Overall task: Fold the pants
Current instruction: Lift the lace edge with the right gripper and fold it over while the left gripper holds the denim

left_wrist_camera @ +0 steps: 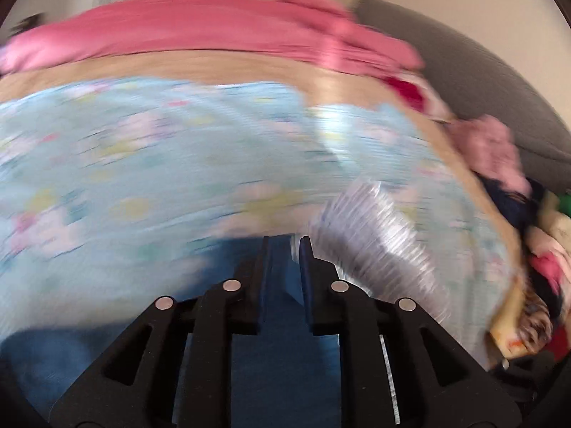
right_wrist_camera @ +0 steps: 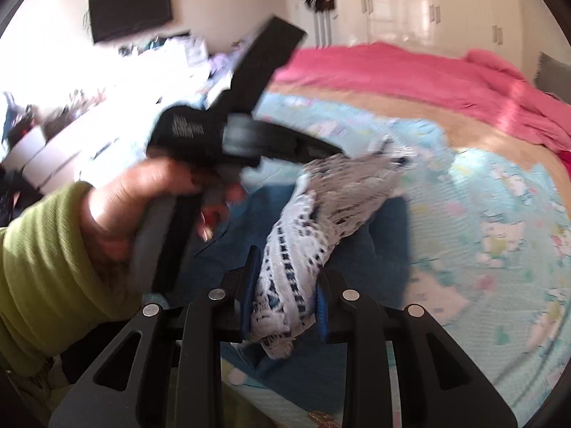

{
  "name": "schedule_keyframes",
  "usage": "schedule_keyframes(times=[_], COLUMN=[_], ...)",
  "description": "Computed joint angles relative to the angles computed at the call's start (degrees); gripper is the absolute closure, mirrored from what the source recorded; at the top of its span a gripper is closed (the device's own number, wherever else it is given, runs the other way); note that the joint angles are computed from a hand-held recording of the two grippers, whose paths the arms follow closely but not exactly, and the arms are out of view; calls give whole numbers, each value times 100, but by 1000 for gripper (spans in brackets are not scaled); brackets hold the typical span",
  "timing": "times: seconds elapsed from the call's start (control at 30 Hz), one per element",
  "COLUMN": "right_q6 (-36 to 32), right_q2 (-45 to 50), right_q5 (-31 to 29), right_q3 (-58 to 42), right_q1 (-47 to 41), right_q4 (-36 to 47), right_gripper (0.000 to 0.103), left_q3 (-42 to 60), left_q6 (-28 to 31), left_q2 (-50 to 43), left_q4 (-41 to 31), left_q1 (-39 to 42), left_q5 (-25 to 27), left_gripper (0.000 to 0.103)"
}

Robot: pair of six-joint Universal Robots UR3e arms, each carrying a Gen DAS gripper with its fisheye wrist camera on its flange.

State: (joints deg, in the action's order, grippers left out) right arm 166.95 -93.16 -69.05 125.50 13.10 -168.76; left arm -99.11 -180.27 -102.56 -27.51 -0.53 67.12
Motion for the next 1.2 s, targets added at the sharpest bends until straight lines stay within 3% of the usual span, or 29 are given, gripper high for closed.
schedule_keyframes(times=[0.1,0.2,0.23,0.3,0.37,0.43,0.47,0.63,0.77,0.9,0.93,0.97,1.0,1.03,1.2], right_q6=[68,77,83,56,-47,-120,-163,-299,-279,-342,-336,-319,-283,-196,-114], right_q2=[532,969,1093,1188,1138,831,677,85,320,631,845,1021,1099,1032,638], right_q5=[-302,-769,-902,-1102,-1224,-1316,-1281,-1117,-1111,-1317,-1606,-1832,-1875,-1547,-845], right_q3=[-302,-529,-605,-636,-538,-175,1,675,766,551,363,232,146,119,246], right_q1=[484,1014,1146,1375,1472,1454,1380,1195,1365,1683,1860,1956,1957,1770,1420], right_q4=[-6,-166,-229,-375,-575,-780,-826,-820,-1091,-1228,-1227,-1226,-1163,-944,-877], right_gripper=[78,78,78,77,76,61,58,58,58,58,58,60,79,88,88], left_q3=[-960,-1522,-1607,-1765,-1895,-1877,-1898,-1776,-1524,-1251,-1171,-1090,-1044,-1029,-1276], left_q6=[-398,-317,-248,-161,-114,-161,-123,-98,-278,-451,-515,-587,-630,-671,-483], left_q2=[590,1000,1056,1143,1141,1003,1019,796,560,350,300,246,217,224,618], left_q4=[21,-287,-369,-521,-577,-472,-508,-524,-389,-273,-237,-205,-185,-124,230], left_q1=[931,1612,1733,1914,1994,1905,1907,1724,1446,1179,1091,1004,954,909,1012], left_q5=[-742,-1368,-1510,-1767,-2010,-2031,-2070,-2026,-1793,-1466,-1321,-1165,-1067,-1013,-1413], left_gripper=[95,93,90,74,73,73,71,64,55,57,65,86,88,90,93])
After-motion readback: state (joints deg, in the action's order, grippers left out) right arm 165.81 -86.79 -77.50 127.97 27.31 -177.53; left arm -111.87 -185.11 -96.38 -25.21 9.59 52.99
